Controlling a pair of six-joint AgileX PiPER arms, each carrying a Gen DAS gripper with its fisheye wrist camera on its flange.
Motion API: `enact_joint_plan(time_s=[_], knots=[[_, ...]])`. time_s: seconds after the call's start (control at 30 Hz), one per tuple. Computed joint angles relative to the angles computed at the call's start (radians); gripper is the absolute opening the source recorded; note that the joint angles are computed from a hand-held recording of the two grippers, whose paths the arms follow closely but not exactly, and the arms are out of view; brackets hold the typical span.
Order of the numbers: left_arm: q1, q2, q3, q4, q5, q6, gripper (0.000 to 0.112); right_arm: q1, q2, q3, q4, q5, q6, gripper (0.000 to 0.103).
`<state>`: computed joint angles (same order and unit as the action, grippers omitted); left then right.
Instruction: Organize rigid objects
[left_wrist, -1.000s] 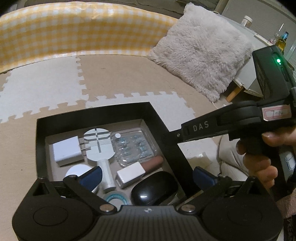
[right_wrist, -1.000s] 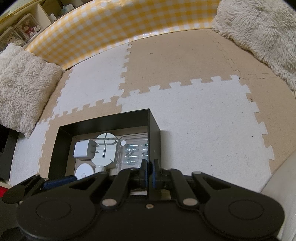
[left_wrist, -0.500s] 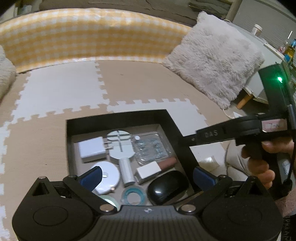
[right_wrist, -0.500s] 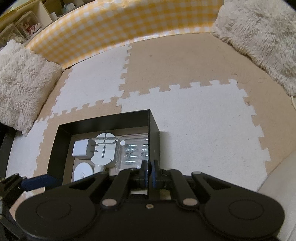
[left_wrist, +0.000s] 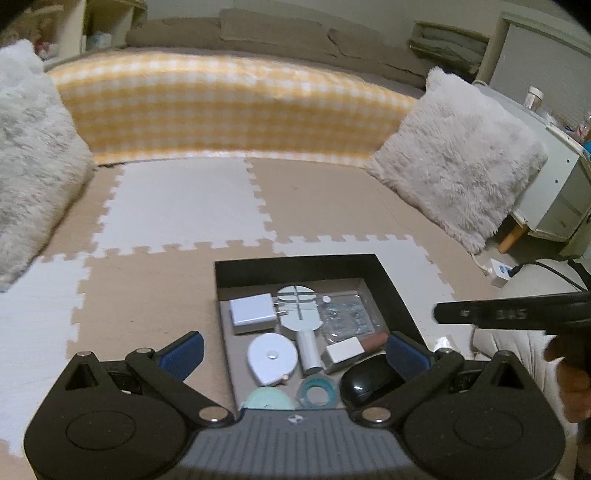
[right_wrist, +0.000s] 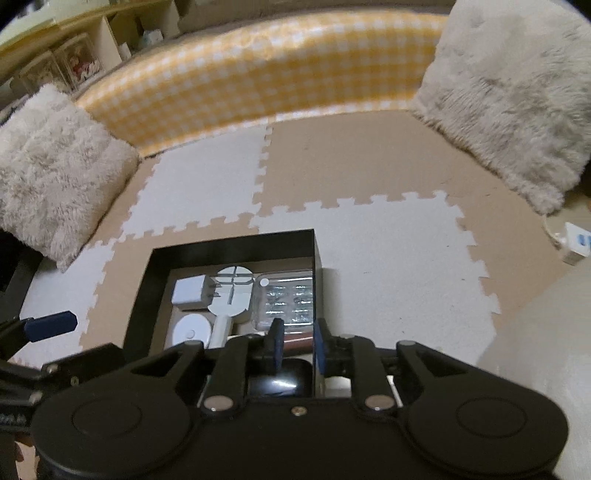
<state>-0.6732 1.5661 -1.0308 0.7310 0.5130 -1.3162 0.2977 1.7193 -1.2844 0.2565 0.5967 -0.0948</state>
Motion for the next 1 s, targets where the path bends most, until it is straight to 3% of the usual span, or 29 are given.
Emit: enact_joint_plan(time_s=[0.13, 0.37, 0.57, 0.8, 1.0], knots=[[-0.039, -0.064, 0.041, 0.027, 0.041, -0.04, 0.103, 0.01, -0.105, 0.083, -0.006, -0.046, 0.024, 0.026], [-0.156, -0.169, 0.091, 0.13, 0.191, -0.164, 0.103, 0.052, -0.269, 0.2, -0.022, -0.07, 0.04, 0.043], [-0.3, -0.24, 0.131, 0.246, 0.356, -0.3, 0.103, 0.107, -0.407, 0.31, -0.151, -0.096, 0.165, 0.051], [-0.434, -0.306, 0.184, 0.324, 0.475, -0.437, 0.103, 0.175, -0.546, 0.418, -0.301, -0.113, 0.308, 0.058], [-0.535, -0.31, 0.2, 0.353, 0.573, -0.505, 0.103, 0.266, -0.64, 0.5, -0.533, -0.131, 0.532, 0.068]])
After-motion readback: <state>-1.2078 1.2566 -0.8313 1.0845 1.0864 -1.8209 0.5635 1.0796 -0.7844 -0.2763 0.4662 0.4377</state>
